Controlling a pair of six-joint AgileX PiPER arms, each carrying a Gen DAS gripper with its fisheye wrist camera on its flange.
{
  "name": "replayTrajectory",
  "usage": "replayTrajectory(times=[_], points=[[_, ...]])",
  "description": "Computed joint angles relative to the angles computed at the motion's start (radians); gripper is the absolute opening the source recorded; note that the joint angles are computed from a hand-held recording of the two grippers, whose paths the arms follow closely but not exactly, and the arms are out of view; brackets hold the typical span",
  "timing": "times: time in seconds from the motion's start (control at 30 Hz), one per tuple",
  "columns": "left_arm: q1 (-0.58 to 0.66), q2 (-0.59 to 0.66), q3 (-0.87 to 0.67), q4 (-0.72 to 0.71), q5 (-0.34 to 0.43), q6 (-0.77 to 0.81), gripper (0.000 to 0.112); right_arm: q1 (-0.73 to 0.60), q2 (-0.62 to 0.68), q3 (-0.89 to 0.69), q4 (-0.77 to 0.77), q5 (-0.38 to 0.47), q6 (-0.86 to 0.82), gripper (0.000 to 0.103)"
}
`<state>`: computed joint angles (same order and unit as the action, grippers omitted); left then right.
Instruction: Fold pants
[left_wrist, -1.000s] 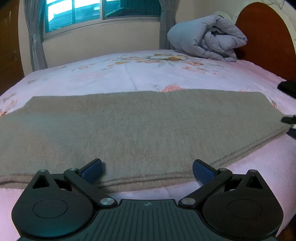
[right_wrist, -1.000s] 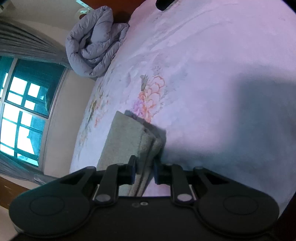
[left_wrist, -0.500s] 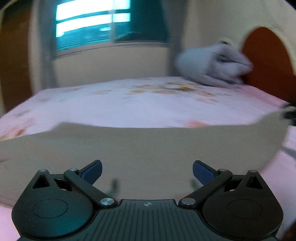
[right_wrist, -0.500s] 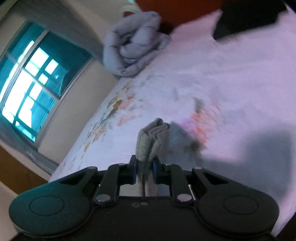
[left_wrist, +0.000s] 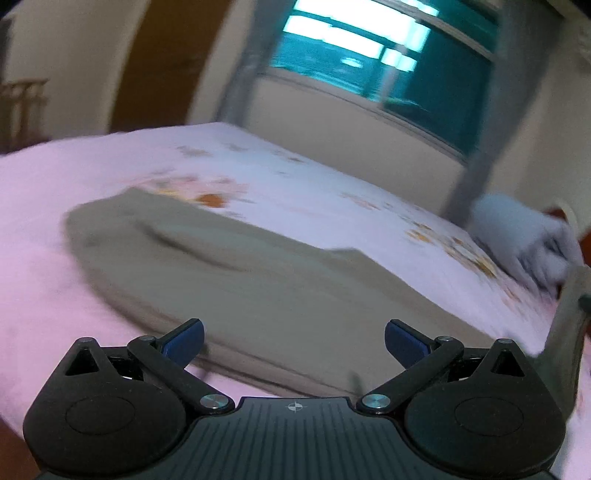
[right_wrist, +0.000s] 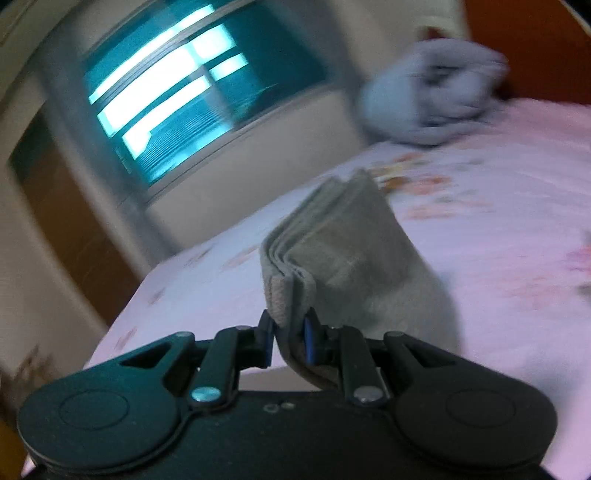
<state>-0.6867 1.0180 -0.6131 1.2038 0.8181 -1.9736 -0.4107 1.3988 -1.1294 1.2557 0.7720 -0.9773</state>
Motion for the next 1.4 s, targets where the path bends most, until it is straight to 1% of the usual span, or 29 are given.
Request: replayTrajectory(times=[0.07, 0.13, 0.17, 0.2, 0.23, 0.27, 0.33, 0.4, 0.47, 0.53, 0.6, 0.63, 0.67, 0.7, 0.73, 0.8, 0.87, 0.93, 1.0, 1.03, 1.07, 1.1, 1.13, 1.17, 1.2, 1.23, 1.33, 1.37, 1.4], points=[[0.070, -0.076, 0.048, -0.019, -0.026, 0.018, 0.103, 0.181, -0.039, 0.060, -0.025, -0.108, -0.006, 0.008], [0.119, -0.140, 0.091, -0.048, -0.039, 0.052, 0.103, 0.353, -0.042, 0.112, -0.058, -0.187, 0.017, 0.016], [0.122, -0.151, 0.103, -0.054, -0.037, 0.053, 0.103, 0.424, -0.012, 0.112, -0.117, -0.176, 0.058, 0.021], [0.141, -0.166, 0.116, -0.067, -0.050, 0.064, 0.103, 0.458, 0.018, 0.111, -0.137, -0.144, 0.084, 0.019], [0.166, -0.185, 0.132, -0.081, -0.072, 0.082, 0.103, 0.469, 0.010, 0.139, -0.116, -0.144, 0.093, 0.019], [0.198, -0.192, 0.144, -0.089, -0.109, 0.097, 0.103, 0.450, -0.030, 0.184, -0.055, -0.141, 0.062, 0.017], [0.224, -0.187, 0.150, -0.086, -0.166, 0.108, 0.103, 0.373, -0.065, 0.225, 0.044, -0.126, -0.021, 0.019], [0.139, -0.155, 0.135, -0.036, -0.158, 0.071, 0.103, 0.257, -0.049, 0.188, 0.019, -0.069, 0.021, 0.020], [0.089, -0.069, 0.089, 0.051, -0.197, 0.006, 0.103, 0.143, -0.023, 0.139, 0.003, -0.018, 0.036, 0.020], [0.079, 0.044, 0.023, 0.144, -0.275, -0.051, 0.103, 0.044, -0.013, 0.122, 0.006, 0.033, 0.020, 0.021], [0.079, 0.173, -0.077, 0.144, -0.309, -0.013, 0.101, -0.040, 0.006, 0.106, 0.004, 0.076, 0.025, 0.021], [0.108, 0.236, -0.134, 0.084, -0.362, 0.057, 0.095, -0.074, 0.011, 0.112, 0.005, 0.088, 0.026, 0.021], [0.131, 0.280, -0.179, -0.016, -0.403, 0.150, 0.079, -0.107, 0.023, 0.112, 0.012, 0.102, 0.031, 0.022], [0.141, 0.336, -0.224, -0.116, -0.417, 0.241, 0.060, -0.133, 0.034, 0.111, 0.012, 0.109, 0.041, 0.023], [0.154, 0.399, -0.257, -0.195, -0.433, 0.304, 0.052, -0.148, 0.045, 0.113, 0.010, 0.108, 0.048, 0.023], [0.127, 0.463, -0.280, -0.233, -0.380, 0.372, 0.050, -0.174, 0.048, 0.142, 0.019, 0.127, 0.036, 0.023], [0.077, 0.469, -0.270, -0.161, -0.322, 0.319, 0.050, -0.198, 0.063, 0.151, 0.034, 0.165, 0.015, 0.025], [0.061, 0.458, -0.275, -0.185, -0.289, 0.337, 0.050, -0.228, 0.077, 0.166, 0.074, 0.238, -0.019, 0.032], [0.061, 0.456, -0.273, -0.183, -0.290, 0.328, 0.050, -0.235, 0.123, 0.167, 0.106, 0.277, -0.011, 0.045], [0.058, 0.458, -0.280, -0.189, -0.285, 0.333, 0.050, -0.228, 0.174, 0.139, 0.075, 0.293, 0.042, 0.045], [0.059, 0.462, -0.284, -0.196, -0.285, 0.340, 0.050, -0.192, 0.244, 0.098, 0.004, 0.280, 0.107, 0.034], [0.062, 0.463, -0.289, -0.204, -0.285, 0.353, 0.050, -0.168, 0.284, 0.085, -0.046, 0.244, 0.132, 0.008], [0.054, 0.443, -0.284, -0.227, -0.274, 0.375, 0.050, -0.173, 0.283, 0.086, -0.055, 0.225, 0.146, 0.003], [0.058, 0.434, -0.286, -0.249, -0.274, 0.402, 0.050, -0.188, 0.283, 0.080, -0.053, 0.245, 0.158, 0.007], [0.065, 0.434, -0.287, -0.255, -0.282, 0.412, 0.051, -0.207, 0.267, 0.090, -0.023, 0.269, 0.135, 0.020], [0.064, 0.433, -0.282, -0.246, -0.286, 0.400, 0.051, -0.225, 0.232, 0.121, 0.026, 0.288, 0.072, 0.024], [0.051, 0.429, -0.271, -0.212, -0.279, 0.360, 0.051, -0.230, 0.206, 0.158, 0.099, 0.403, -0.054, 0.023], [0.050, 0.428, -0.264, -0.194, -0.283, 0.337, 0.053, -0.196, 0.205, 0.156, 0.070, 0.388, -0.059, 0.022], [0.055, 0.424, -0.258, -0.189, -0.294, 0.334, 0.056, -0.151, 0.209, 0.144, 0.001, 0.333, -0.025, 0.018]])
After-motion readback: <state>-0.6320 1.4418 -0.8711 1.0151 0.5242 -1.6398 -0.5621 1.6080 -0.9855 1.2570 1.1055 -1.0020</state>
